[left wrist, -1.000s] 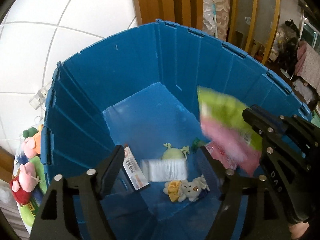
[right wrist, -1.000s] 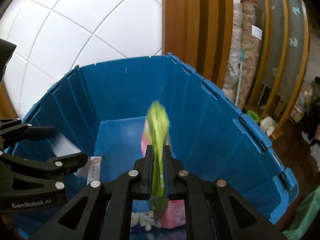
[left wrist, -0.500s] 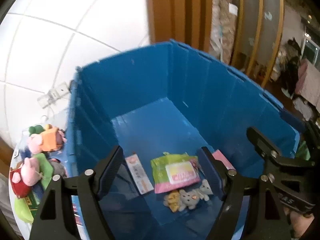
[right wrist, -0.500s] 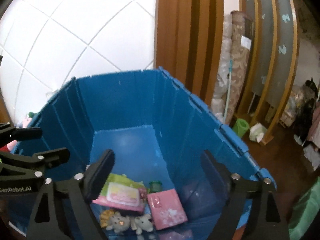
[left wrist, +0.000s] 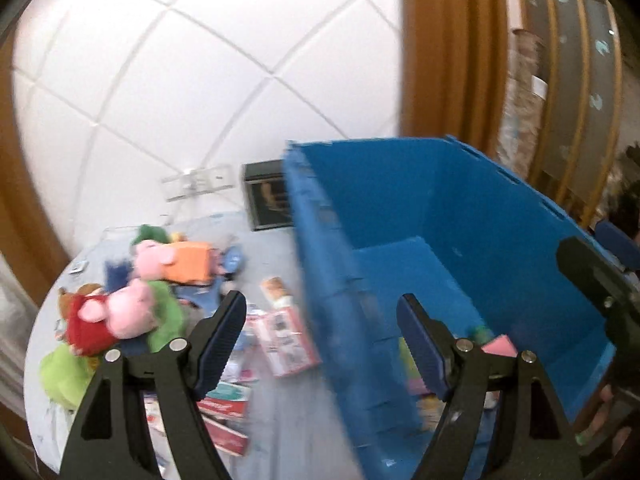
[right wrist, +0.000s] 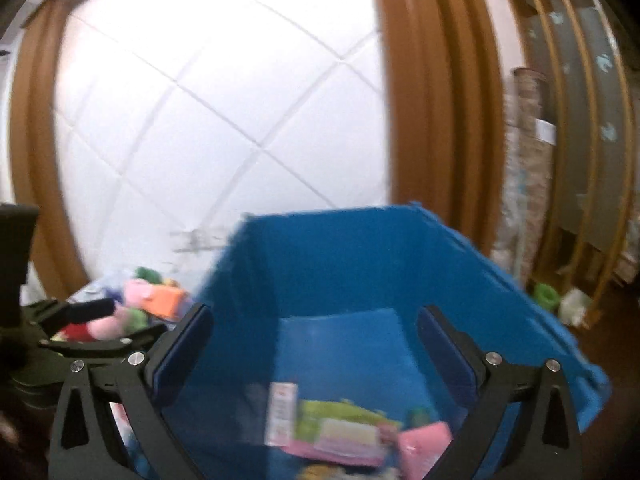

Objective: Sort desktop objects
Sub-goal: 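Move both tools back to the pile on the table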

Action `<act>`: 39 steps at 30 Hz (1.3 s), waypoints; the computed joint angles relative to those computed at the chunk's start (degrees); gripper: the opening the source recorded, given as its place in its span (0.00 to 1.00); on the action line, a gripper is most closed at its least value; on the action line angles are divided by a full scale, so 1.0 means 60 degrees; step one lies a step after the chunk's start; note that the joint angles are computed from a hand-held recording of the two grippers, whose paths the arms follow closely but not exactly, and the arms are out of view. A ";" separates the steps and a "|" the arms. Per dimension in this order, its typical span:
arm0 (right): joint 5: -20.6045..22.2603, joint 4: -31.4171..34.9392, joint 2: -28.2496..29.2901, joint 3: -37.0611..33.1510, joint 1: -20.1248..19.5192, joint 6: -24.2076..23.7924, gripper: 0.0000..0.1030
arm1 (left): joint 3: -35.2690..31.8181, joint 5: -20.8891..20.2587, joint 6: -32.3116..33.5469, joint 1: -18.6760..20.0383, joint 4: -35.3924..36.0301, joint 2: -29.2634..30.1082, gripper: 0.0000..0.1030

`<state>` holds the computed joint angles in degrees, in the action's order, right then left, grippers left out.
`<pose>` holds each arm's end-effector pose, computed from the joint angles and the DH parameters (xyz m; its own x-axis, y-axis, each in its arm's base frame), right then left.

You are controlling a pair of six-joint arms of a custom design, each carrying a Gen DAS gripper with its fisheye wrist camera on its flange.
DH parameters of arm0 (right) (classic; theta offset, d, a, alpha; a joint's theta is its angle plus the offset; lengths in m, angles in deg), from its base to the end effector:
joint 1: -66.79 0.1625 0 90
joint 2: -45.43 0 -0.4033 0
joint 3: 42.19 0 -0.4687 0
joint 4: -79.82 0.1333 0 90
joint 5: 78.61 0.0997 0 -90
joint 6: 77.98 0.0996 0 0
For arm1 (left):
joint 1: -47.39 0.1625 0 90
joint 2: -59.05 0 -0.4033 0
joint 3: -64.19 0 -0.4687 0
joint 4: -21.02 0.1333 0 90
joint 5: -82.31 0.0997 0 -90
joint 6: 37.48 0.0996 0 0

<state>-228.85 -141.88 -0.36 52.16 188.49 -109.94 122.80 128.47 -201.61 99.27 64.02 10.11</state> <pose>0.3827 -0.5305 0.1933 -0.7093 0.3471 0.6135 -0.5165 0.3363 -0.7875 -0.2676 -0.6687 0.2703 -0.6610 0.2815 -0.6956 0.6982 0.5703 -0.4327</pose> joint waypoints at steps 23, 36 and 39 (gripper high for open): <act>-0.0719 0.2383 0.4374 -0.4872 0.0680 -0.0945 1.00 | -0.0905 -0.2289 -0.0545 0.3842 0.0718 -0.1050 0.75; 0.1203 0.6861 0.4379 -0.4209 -0.0302 0.3723 1.00 | -0.4663 -0.1506 -0.2126 0.5419 0.3903 0.1535 0.75; 0.1361 0.7794 0.4449 -0.4137 -0.0639 0.4622 1.00 | -0.5732 -0.1370 -0.2459 0.5631 0.4650 0.2261 0.75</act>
